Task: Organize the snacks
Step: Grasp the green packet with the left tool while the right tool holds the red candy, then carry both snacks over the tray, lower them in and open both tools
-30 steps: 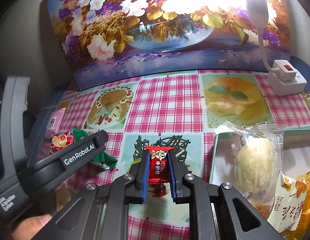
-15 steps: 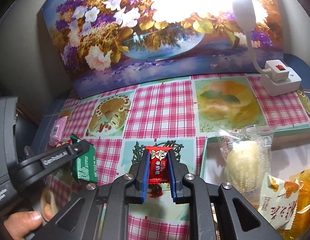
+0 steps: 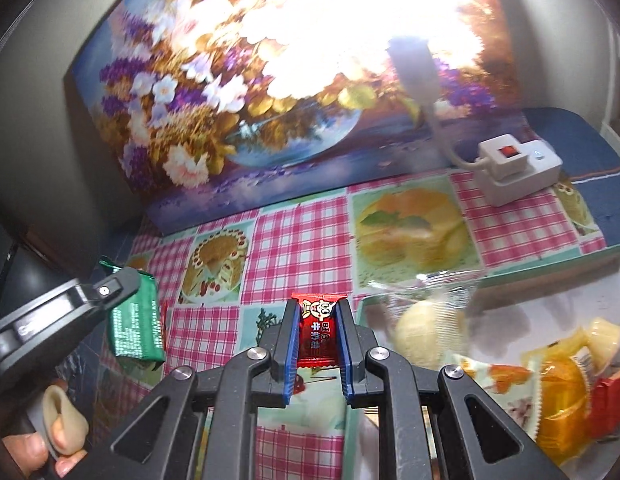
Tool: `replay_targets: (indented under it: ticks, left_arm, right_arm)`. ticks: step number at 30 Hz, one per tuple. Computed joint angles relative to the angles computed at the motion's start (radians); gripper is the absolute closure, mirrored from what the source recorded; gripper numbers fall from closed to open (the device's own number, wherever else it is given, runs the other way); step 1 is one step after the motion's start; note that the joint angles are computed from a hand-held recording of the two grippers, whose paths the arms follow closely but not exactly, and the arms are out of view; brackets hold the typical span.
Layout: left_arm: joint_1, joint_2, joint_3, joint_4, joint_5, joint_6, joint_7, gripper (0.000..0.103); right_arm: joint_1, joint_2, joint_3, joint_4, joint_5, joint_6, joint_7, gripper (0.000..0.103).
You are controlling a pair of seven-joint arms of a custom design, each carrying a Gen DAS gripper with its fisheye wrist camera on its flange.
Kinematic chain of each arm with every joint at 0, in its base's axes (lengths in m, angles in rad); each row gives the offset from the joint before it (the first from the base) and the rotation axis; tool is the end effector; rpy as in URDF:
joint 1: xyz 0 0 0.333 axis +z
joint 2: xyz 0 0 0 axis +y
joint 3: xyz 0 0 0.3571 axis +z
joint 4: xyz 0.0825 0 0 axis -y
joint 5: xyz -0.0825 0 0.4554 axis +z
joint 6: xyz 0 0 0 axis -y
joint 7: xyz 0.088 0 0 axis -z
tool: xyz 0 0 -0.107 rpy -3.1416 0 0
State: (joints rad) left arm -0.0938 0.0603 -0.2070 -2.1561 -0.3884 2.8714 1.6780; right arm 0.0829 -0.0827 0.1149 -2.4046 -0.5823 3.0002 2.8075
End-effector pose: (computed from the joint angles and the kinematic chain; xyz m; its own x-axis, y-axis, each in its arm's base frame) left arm 0.6272 -0.1706 0.4423 -0.1435 -0.9566 0.2538 -0.8149 -0.0313 -0.5787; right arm 0.5505 0.1512 0.4077 -0.3424 -0.8757 -0.3405 -0.6812 0.4810 -0.5518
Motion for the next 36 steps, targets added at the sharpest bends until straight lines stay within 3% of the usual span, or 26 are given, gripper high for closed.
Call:
replay_targets:
  ticks: [5,9,16,25,36]
  left_arm:
    - [-0.025,-0.04,-0.019,-0.005,-0.121,-0.019,0.131,0.078]
    - [-0.068,-0.061,-0.017,-0.015,-0.152,-0.013,0.193,0.078]
    - [-0.143,-0.057,-0.034,-0.01,-0.252,-0.026,0.345,0.078]
    - [-0.203,-0.037,-0.076,-0.012,-0.317,-0.089,0.484,0.078]
    - [-0.206,-0.007,-0.084,0.013,-0.259,-0.211,0.427,0.077]
  right_arm:
    - [-0.032,-0.057,0.004,-0.044,0.024,-0.002,0.007,0.085]
    - [-0.111,-0.119,0.043,-0.097,0.03,-0.003,0.041,0.085]
    - [-0.232,-0.222,0.087,-0.191,0.067,-0.082,0.069,0.085]
    - [-0.265,-0.249,0.062,-0.269,0.225,-0.074,-0.014,0.084]
    - [-0.242,-0.253,0.033,-0.292,0.392,-0.101,-0.137,0.081]
